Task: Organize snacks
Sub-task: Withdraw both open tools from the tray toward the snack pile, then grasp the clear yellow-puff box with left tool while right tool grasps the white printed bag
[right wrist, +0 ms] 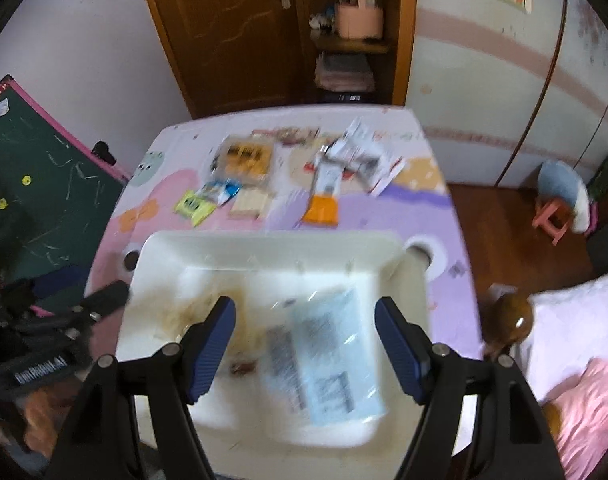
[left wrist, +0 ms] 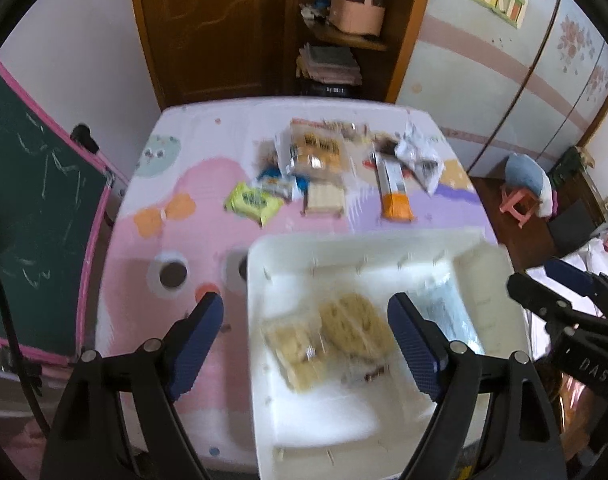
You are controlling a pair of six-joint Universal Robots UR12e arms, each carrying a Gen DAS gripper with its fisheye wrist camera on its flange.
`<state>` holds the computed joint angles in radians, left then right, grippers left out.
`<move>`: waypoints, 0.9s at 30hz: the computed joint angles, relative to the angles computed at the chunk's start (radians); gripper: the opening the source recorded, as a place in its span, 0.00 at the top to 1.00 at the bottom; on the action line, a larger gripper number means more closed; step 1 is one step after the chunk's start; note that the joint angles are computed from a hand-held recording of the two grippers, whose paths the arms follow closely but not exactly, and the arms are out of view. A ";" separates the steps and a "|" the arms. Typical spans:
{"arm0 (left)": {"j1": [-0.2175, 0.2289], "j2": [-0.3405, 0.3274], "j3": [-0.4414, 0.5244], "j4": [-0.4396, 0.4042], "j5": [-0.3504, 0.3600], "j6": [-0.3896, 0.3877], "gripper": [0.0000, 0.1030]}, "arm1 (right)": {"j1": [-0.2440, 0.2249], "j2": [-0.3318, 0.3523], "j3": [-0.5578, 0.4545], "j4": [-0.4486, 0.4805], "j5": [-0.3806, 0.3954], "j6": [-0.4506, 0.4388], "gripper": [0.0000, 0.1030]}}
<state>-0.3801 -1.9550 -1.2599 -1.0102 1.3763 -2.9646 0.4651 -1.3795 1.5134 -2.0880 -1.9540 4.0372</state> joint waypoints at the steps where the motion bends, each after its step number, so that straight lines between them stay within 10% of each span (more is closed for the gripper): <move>1: -0.001 -0.009 0.020 0.005 0.003 0.003 0.19 | -0.007 -0.005 0.002 -0.006 -0.005 -0.014 0.30; 14: -0.041 -0.192 0.370 0.128 0.105 0.057 0.13 | -0.112 -0.024 -0.073 -0.012 -0.252 -0.198 0.30; 20: -0.063 -0.365 0.646 0.011 0.142 0.088 0.13 | -0.176 0.018 -0.108 -0.048 -0.283 -0.297 0.30; 27: -0.070 -0.572 0.956 -0.283 0.112 0.067 0.13 | -0.256 0.090 -0.111 -0.049 -0.107 -0.399 0.30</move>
<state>-0.4497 -2.5272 -0.3038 -1.2929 1.4880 -2.8973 0.2093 -1.2899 1.4027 -2.1374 -2.0611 3.6378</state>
